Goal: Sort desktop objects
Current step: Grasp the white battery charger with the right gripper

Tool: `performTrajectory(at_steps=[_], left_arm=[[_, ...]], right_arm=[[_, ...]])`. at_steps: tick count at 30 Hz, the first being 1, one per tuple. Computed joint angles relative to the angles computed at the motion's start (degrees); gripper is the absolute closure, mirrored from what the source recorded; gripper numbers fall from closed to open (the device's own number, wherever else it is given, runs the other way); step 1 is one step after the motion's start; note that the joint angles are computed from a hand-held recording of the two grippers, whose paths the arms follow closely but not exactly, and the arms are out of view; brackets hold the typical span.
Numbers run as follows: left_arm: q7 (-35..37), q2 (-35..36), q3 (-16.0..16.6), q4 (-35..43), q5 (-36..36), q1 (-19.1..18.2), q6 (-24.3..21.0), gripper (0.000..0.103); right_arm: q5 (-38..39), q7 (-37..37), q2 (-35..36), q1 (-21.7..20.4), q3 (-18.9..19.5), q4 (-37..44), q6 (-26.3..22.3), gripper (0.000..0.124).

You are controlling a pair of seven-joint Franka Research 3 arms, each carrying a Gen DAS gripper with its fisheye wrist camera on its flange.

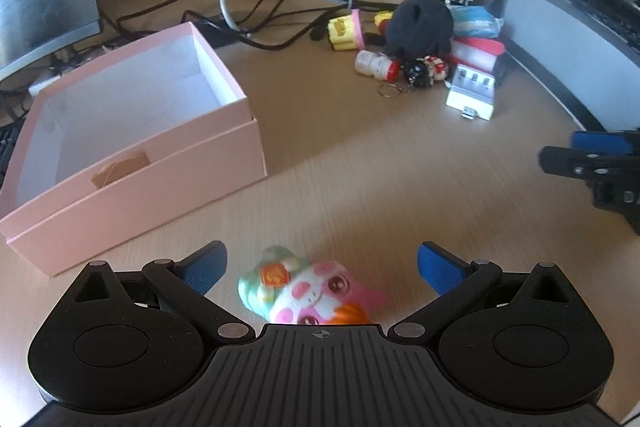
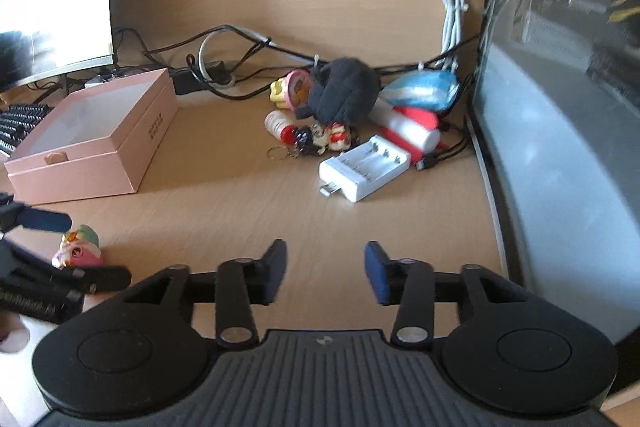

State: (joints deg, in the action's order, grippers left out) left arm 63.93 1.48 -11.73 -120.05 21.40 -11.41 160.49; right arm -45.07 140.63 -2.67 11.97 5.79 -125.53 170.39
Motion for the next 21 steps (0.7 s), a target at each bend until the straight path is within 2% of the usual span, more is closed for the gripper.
performTrajectory(at_steps=[3,8,11,14,17,21], left_arm=[[-5.43,0.5,0.46,1.16,6.22,-0.21,-2.31,0.0],[-16.82,-1.23,1.03,0.98,15.77,0.15,-7.47,0.0],[-21.55,-3.9,0.88,-1.01,18.63,1.12,-10.14,0.0],[-22.94,-6.77,0.66,-3.4,18.6,2.2,-12.22,0.0],[-23.47,-9.25,0.58,-5.58,17.46,3.29,-13.61,0.0],[-20.27,-12.88,1.63,-9.84,11.67,3.9,-10.49,0.0]], right_arm=[[-1.28,1.97,0.73,-0.19,-0.09,1.43,-1.44,0.073],[-9.71,11.92,5.44,1.04,-2.26,7.66,-2.25,0.042],[-6.19,11.25,10.32,2.92,-4.08,13.09,-3.63,0.042],[-4.39,12.84,15.78,5.4,-6.31,19.53,-6.63,0.042],[1.93,10.42,21.11,6.43,-6.89,25.58,-9.35,0.042],[7.81,7.72,25.53,8.12,-8.19,30.59,-12.33,0.043]])
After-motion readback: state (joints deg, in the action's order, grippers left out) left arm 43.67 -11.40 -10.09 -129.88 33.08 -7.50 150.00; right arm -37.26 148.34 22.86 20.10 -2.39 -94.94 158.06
